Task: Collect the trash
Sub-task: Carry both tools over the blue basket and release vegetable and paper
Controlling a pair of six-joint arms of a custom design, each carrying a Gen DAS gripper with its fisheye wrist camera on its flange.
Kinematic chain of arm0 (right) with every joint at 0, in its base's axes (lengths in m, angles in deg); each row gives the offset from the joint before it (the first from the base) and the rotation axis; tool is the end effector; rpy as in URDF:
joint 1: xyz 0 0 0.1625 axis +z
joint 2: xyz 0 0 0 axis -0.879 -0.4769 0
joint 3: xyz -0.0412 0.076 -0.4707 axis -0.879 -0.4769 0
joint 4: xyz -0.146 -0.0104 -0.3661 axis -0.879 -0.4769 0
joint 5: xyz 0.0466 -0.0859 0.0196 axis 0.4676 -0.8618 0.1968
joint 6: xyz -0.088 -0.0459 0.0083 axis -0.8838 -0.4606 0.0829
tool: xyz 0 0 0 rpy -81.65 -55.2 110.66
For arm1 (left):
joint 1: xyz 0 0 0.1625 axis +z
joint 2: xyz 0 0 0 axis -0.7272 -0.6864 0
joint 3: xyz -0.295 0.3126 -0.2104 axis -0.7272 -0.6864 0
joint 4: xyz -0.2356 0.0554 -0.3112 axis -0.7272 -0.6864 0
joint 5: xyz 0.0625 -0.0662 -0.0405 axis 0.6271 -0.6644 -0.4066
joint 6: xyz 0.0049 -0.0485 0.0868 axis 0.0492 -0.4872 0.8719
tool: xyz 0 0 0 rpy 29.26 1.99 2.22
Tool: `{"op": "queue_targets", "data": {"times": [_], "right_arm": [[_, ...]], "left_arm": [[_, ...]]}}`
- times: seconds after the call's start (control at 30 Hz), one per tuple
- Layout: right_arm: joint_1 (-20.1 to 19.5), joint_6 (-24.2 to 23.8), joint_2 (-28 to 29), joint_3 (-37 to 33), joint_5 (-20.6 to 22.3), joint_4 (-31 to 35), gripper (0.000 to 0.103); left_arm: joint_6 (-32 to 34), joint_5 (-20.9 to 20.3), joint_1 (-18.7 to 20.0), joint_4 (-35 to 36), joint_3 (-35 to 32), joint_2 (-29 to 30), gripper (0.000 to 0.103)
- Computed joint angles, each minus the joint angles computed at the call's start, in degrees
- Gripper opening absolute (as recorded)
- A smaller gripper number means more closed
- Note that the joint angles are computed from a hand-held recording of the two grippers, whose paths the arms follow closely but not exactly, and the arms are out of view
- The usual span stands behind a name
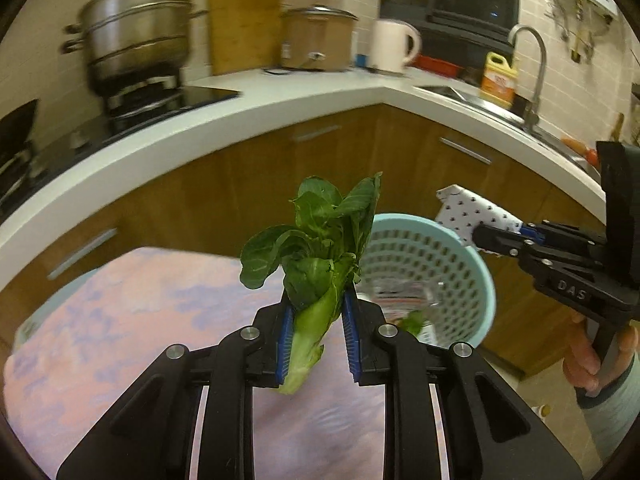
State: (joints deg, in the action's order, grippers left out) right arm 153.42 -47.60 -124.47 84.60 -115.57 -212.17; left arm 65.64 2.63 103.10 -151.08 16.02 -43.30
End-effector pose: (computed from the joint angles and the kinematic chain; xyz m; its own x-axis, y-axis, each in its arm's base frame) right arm 0.1074 -0.7408 0.3029 -0.7911 0.1728 0.5868 -0.3779 0.6162 -0.6910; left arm -0.3619 -0.8484 0.0715 -0.5192 0.7222 -0.4570 0.8502 0.4912 -0.1896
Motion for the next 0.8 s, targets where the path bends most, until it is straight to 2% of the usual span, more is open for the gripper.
{"op": "queue_targets", "data": {"times": [0.1, 0.17, 0.27, 0.37, 0.4, 0.43, 0.47, 0.5, 0.53, 0.6, 0.8], "right_arm": [[-0.54, 2.59, 0.86, -2.58, -9.47, 3.51, 0.015], [-1.85, 6.01, 0.05, -2.43, -9.18, 6.66, 0.015], [-2.83, 8.45, -0.01, -3.12, -9.57, 9.64, 0.015], [-4.22, 12.31, -0.89, -3.24, -6.40, 13.40, 0.016], [-4.48, 13.55, -0.83, -3.78, -6.25, 14.50, 0.020], [-4.76, 15.24, -0.94, -4.31, -6.07, 16.36, 0.024], [-5.06, 16.80, -1.11, -4.77, -5.48, 18.15, 0.035], [-5.28, 18.13, -1.16, -5.26, -4.78, 19.41, 0.055], [-5.66, 19.32, -1.45, -5.22, -3.59, 19.74, 0.063], [-6.04, 19.41, -1.78, -4.63, -2.28, 18.65, 0.065], [-4.67, 17.47, -1.61, -3.69, -4.22, 15.03, 0.065]], "left_arm": [[-1.60, 1.67, -0.97, 3.76, -3.99, 3.70, 0.020], [-3.50, 2.50, -1.28, 7.32, -8.01, 6.62, 0.020], [-5.74, 1.32, -1.30, 10.60, -11.71, 9.33, 0.021], [-6.20, 1.27, -1.56, 11.62, -13.18, 10.88, 0.022], [-6.11, 1.70, -1.71, 11.43, -13.27, 11.15, 0.024], [-6.06, 2.00, -1.81, 11.26, -13.54, 11.46, 0.032], [-6.13, 2.21, -1.89, 11.02, -13.64, 11.61, 0.041], [-6.22, 2.44, -1.99, 10.73, -13.78, 11.70, 0.060], [-6.11, 2.81, -2.07, 9.90, -13.24, 11.51, 0.067], [-5.27, 2.79, -2.07, 8.65, -11.41, 10.54, 0.067], [-4.17, 0.77, -1.56, 0.55, -2.67, 5.76, 0.067]]}}
